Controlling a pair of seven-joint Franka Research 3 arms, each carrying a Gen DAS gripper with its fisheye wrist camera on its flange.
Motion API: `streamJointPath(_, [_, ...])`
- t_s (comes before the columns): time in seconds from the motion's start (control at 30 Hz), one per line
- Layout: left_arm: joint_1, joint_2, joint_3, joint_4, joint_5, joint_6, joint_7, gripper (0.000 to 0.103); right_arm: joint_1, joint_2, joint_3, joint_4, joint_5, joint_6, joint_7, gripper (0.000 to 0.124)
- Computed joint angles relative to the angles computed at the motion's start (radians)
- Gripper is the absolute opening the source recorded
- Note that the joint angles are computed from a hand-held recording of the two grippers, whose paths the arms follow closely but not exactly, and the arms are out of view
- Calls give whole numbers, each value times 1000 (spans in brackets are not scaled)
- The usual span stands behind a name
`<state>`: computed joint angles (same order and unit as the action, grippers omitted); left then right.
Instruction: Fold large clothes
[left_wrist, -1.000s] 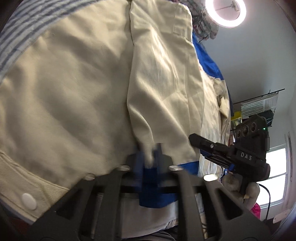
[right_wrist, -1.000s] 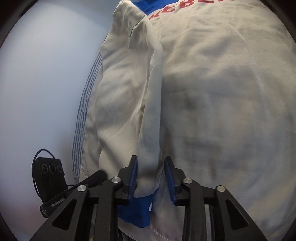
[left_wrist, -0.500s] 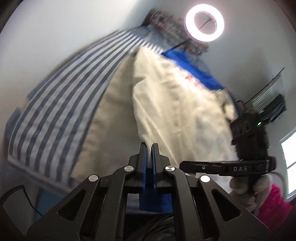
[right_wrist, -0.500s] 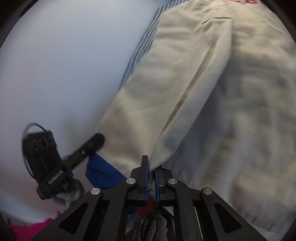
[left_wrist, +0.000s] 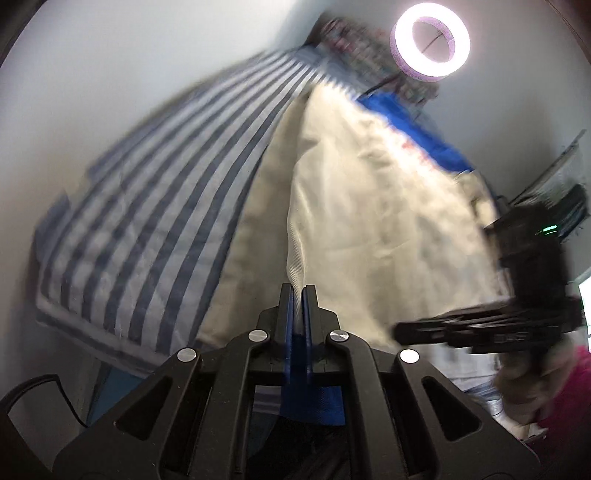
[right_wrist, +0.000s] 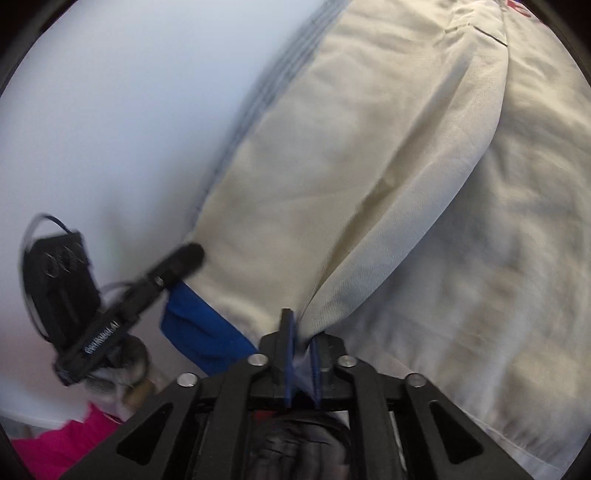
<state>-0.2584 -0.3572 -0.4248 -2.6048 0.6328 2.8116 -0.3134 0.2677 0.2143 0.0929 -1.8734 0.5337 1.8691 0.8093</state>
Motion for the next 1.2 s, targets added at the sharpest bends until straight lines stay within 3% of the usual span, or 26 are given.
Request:
streamJointPath(0.13, [48, -15, -26, -52, 43, 76, -105, 2, -12, -36, -5, 21, 6, -5, -62, 27])
streamJointPath(0.3, [44, -67, -31, -59, 51, 47, -81, 2, -18, -11, -3, 125, 85, 59, -64, 29])
streamJointPath(0.47, [28, -131, -50, -59, 36, -41, -76, 2, 31, 105, 21, 265, 43, 201, 21, 32])
streamJointPath(0.63, [37, -77, -45, -55, 49, -22, -73, 2, 83, 279, 31, 456, -51, 277, 120, 30])
streamJointPath(0.83, [43, -73, -48, -77, 73, 3, -111, 2, 140, 443, 48, 636, -157, 256, 217, 24])
streamJointPath(0.97, [36, -67, -40, -86, 76, 0, -105, 2, 171, 493, 58, 673, -186, 250, 233, 24])
streamJointPath(1.1, [39, -63, -50, -91, 87, -1, -127, 2, 204, 502, 49, 651, -228, 319, 252, 24])
streamJointPath(1.2, [47, -73, -55, -102, 110, 29, -153, 2, 178, 496, 65, 669, -208, 279, 249, 24])
